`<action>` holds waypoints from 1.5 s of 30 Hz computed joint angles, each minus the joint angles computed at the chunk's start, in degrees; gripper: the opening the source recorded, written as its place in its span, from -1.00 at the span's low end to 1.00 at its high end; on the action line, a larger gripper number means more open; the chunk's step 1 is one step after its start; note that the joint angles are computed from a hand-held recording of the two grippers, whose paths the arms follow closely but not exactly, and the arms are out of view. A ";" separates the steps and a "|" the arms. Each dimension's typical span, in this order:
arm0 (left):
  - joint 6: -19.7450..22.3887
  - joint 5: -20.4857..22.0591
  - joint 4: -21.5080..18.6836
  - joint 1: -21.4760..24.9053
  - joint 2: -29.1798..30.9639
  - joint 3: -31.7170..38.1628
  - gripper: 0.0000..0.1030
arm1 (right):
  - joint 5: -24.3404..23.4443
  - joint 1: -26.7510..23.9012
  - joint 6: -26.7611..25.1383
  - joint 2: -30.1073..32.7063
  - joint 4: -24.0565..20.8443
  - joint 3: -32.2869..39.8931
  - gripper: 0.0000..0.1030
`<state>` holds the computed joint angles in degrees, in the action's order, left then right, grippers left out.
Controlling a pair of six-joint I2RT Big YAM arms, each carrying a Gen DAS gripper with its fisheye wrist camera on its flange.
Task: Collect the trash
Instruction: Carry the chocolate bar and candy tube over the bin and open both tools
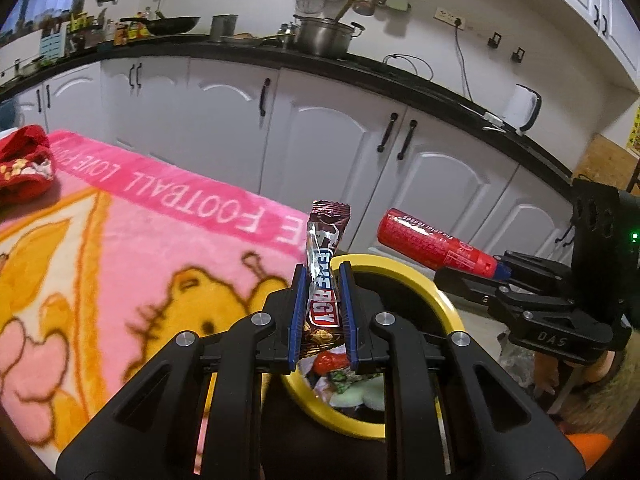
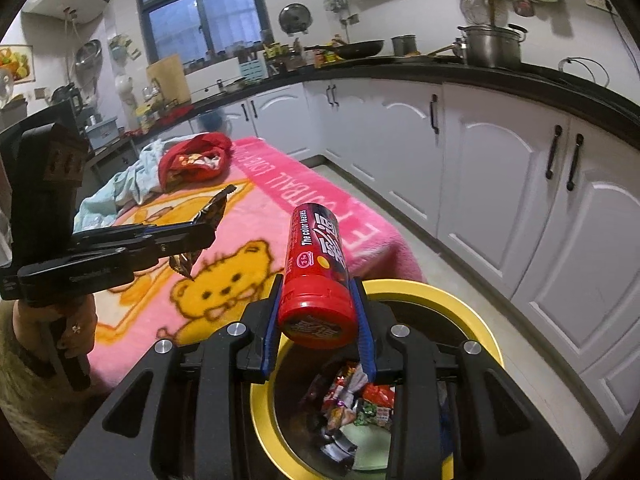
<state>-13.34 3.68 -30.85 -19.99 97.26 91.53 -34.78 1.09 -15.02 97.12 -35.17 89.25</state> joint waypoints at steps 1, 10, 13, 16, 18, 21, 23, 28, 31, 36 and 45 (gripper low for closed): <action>0.04 0.02 0.03 -0.23 0.20 0.21 -0.79 | 0.16 -0.27 0.07 -0.11 0.10 -0.19 -0.41; 0.74 0.61 0.25 -2.28 2.38 2.11 -0.79 | 1.67 -2.31 0.36 -0.73 0.23 -1.75 -0.41; 0.66 0.64 0.43 -2.87 3.20 2.62 -0.79 | 2.36 -2.93 0.30 -0.94 0.40 -2.55 -0.41; 0.29 1.21 0.03 -3.14 4.26 3.47 -0.78 | 2.93 -3.44 0.15 -0.81 0.44 -3.04 -0.41; 0.12 1.54 -0.21 -3.35 4.81 3.85 -0.78 | 3.20 -3.74 0.17 -0.63 0.39 -3.43 -0.41; 0.02 1.77 -0.65 -3.64 5.72 4.45 -0.78 | 4.13 -3.86 -0.28 -0.37 0.36 -3.92 -0.41; -0.10 1.90 -0.99 -3.80 6.23 4.83 -0.78 | 4.64 -3.97 -0.42 0.16 -0.12 -3.93 -0.41; -0.13 2.48 -2.10 -4.01 7.55 5.73 -0.78 | 5.90 -3.96 -0.50 1.80 -2.07 -3.07 -0.41; -0.21 2.82 -2.92 -4.06 8.47 6.47 -0.77 | 6.77 -3.86 -0.53 2.54 -2.54 -3.13 -0.41; -0.47 3.37 -4.05 -4.12 9.84 7.48 -0.77 | 7.47 -3.79 -0.13 3.50 -2.91 -2.91 -0.40; -0.73 2.82 -5.99 -3.97 11.19 8.86 -0.09 | 9.07 -3.87 1.45 4.45 -2.47 -2.37 -0.19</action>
